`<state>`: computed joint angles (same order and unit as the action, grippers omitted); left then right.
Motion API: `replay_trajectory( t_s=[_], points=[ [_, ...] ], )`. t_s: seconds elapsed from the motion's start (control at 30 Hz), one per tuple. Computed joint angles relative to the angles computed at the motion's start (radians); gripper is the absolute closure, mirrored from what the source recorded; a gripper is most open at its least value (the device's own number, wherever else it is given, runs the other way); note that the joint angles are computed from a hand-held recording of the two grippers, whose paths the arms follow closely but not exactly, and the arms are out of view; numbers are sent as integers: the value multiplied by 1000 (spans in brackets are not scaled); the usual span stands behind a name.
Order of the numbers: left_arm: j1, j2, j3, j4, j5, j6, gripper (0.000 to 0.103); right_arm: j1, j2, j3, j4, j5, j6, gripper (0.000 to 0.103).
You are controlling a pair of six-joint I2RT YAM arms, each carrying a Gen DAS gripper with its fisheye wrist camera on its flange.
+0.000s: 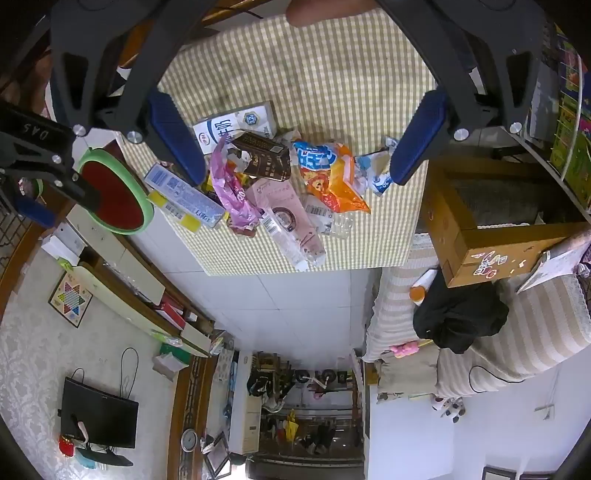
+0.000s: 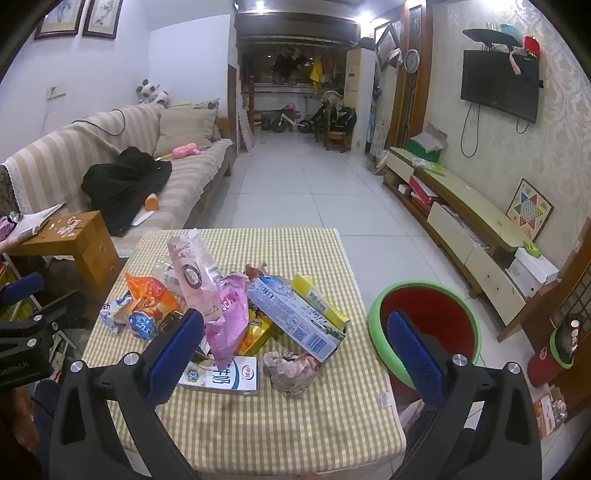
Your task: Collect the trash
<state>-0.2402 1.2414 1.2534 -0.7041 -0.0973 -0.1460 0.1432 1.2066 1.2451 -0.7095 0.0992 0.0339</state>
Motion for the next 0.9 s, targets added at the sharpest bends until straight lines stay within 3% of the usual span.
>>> replay_trajectory(
  t_s=[0.9],
  points=[
    [-9,6,6,-9,0,-5,5,7,-2,-12,5,2,6,7]
  ],
)
